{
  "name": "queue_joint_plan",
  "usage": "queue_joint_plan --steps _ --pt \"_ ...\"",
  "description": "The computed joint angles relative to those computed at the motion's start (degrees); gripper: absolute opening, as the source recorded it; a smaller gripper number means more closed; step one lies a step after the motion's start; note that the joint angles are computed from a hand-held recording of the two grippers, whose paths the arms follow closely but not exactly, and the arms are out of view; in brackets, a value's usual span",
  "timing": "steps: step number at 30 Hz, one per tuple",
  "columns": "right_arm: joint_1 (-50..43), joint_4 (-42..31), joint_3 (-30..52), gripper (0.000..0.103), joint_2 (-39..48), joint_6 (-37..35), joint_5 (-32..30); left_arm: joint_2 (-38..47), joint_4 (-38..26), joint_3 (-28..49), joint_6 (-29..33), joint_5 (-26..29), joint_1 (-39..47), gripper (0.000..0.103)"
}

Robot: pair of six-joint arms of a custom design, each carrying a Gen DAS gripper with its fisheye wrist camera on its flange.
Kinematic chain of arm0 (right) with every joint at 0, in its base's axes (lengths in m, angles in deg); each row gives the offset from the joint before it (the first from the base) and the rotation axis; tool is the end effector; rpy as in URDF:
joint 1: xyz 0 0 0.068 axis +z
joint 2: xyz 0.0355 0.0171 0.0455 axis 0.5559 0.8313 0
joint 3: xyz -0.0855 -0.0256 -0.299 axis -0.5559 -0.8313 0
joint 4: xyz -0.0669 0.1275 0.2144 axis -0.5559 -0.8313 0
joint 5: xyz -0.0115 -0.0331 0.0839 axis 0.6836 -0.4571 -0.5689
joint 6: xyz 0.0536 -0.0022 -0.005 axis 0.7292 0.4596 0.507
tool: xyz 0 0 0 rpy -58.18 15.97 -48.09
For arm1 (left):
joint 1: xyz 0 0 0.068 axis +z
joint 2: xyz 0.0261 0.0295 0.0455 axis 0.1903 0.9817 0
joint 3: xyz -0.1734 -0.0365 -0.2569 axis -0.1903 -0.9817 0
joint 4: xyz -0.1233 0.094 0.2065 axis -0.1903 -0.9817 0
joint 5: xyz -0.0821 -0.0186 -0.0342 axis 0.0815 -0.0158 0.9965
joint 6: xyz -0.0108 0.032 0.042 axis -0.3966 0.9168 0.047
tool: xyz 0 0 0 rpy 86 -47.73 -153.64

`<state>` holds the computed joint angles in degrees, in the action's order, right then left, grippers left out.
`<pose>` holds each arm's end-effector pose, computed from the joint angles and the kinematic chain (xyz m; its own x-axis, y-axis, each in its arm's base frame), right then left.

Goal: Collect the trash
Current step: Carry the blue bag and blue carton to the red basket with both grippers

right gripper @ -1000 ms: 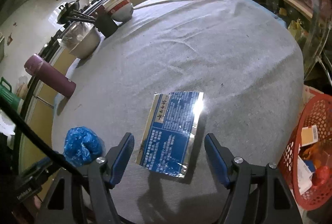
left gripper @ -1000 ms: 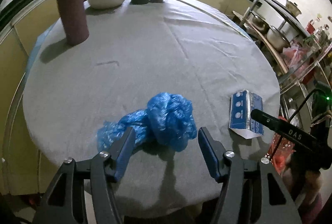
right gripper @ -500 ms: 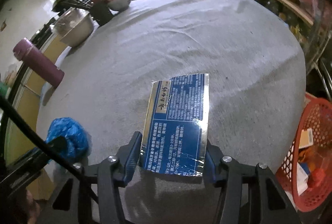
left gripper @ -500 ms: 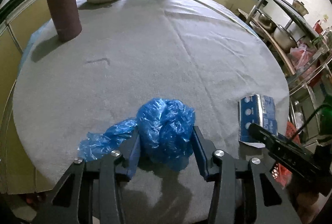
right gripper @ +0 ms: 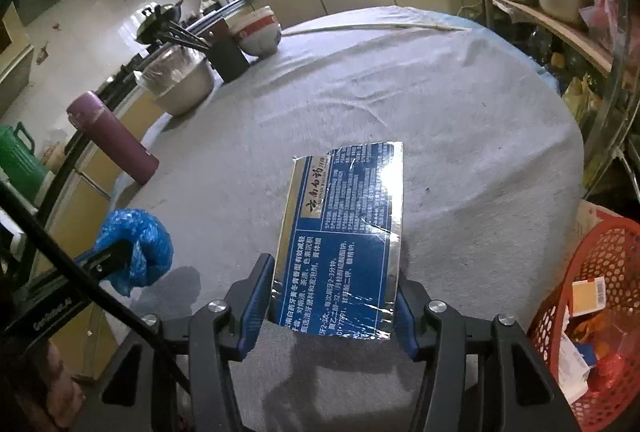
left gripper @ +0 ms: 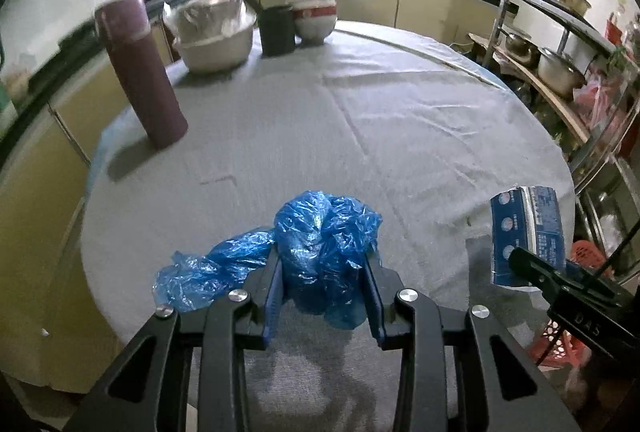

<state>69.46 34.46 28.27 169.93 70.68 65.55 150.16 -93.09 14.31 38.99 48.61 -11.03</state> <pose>0.2671 0.1816 0.2427 -0.7613 0.3424 -0.5507 0.1742 0.9260 0.3350 0.3188 -0.1241 0.2781 -0.7795 0.1819 -0.5995 0.2104 0.9773 0.0229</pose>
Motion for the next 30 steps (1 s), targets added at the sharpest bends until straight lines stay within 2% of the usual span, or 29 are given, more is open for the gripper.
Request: queue_joint_plan --steps 7,30 --pt "0.83 1.79 -4.66 0.056 -4.6 -0.52 1.34 -1.81 0.76 -0.41 0.25 -5.72 -4.97 0.037" --pt "0.67 6.19 -13.33 0.056 -12.44 1.07 1.61 -1.03 -2.14 1.4 -1.43 -11.93 -11.0 0.037"
